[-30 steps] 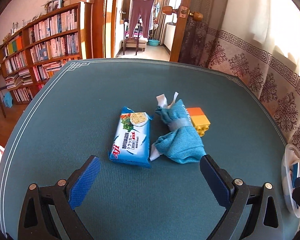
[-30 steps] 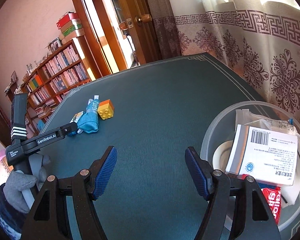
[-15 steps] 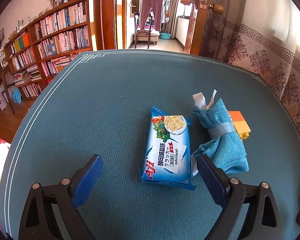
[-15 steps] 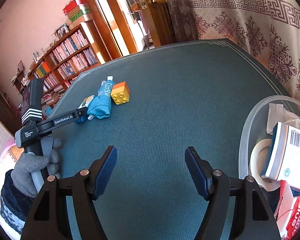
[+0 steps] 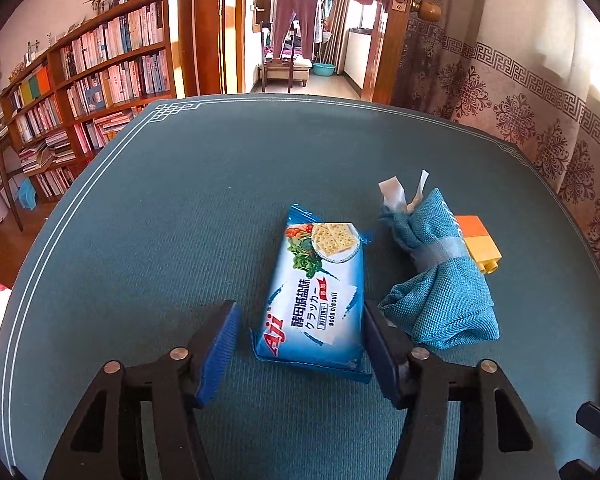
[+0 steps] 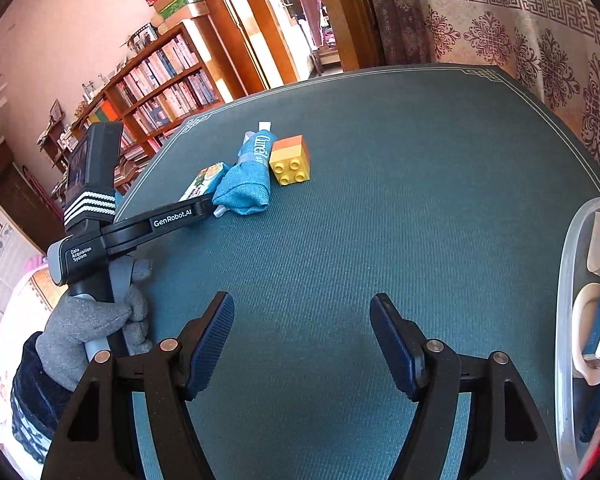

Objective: Organize objects
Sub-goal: 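Grasp the blue cracker packet with the left gripper while the right grasps the towel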

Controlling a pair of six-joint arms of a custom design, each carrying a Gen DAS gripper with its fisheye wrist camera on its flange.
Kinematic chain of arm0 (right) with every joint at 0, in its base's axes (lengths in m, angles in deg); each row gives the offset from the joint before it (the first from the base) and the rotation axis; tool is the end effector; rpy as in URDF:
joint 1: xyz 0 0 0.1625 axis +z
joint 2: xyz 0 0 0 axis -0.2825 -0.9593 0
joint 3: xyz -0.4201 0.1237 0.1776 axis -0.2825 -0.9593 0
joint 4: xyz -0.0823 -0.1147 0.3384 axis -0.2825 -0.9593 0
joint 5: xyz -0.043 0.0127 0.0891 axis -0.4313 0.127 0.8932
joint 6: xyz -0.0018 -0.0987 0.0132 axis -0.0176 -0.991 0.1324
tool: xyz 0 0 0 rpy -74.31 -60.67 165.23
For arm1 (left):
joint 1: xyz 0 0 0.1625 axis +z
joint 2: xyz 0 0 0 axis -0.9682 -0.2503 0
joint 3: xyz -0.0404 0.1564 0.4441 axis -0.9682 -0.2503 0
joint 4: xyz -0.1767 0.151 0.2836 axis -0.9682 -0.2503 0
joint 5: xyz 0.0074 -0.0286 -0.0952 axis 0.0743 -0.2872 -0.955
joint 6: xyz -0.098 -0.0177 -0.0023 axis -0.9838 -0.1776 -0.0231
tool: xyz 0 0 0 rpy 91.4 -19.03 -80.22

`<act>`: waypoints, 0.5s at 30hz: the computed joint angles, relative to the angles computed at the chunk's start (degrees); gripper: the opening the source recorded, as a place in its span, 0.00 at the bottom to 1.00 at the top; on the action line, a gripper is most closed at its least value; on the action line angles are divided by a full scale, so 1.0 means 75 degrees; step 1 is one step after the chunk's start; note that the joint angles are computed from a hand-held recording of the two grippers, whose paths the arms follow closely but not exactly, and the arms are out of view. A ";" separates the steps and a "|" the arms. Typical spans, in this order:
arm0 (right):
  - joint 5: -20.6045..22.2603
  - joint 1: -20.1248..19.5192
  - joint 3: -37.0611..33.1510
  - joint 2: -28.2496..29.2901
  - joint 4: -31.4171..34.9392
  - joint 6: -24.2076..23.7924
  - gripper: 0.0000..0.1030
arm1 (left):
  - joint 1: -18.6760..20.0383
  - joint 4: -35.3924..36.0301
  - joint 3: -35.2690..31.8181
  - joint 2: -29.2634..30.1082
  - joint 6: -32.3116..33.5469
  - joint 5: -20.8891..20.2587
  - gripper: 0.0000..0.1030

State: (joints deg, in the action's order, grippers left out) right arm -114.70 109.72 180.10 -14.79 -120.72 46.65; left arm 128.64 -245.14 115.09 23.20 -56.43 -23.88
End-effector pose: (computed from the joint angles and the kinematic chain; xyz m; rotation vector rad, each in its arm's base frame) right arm 0.1514 -0.5372 0.0453 1.0512 -2.6898 0.3893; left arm -0.0999 -0.5118 0.1348 -0.3124 2.0360 -1.0389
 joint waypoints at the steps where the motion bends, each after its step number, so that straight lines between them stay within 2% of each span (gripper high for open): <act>1: -0.0035 0.0016 0.0004 0.0014 -0.0018 -0.0006 0.70 | -0.0011 -0.0090 0.0017 0.0019 0.0075 0.0000 0.48; 8: -0.0223 0.0033 -0.0128 0.0083 -0.0097 0.0125 0.70 | -0.0078 -0.1254 0.0285 0.0113 0.0679 -0.0168 0.47; 15: -0.0191 0.0103 -0.0646 0.0214 0.0481 0.0540 0.70 | -0.0235 -0.1166 0.0555 -0.0006 -0.0124 -0.0068 0.47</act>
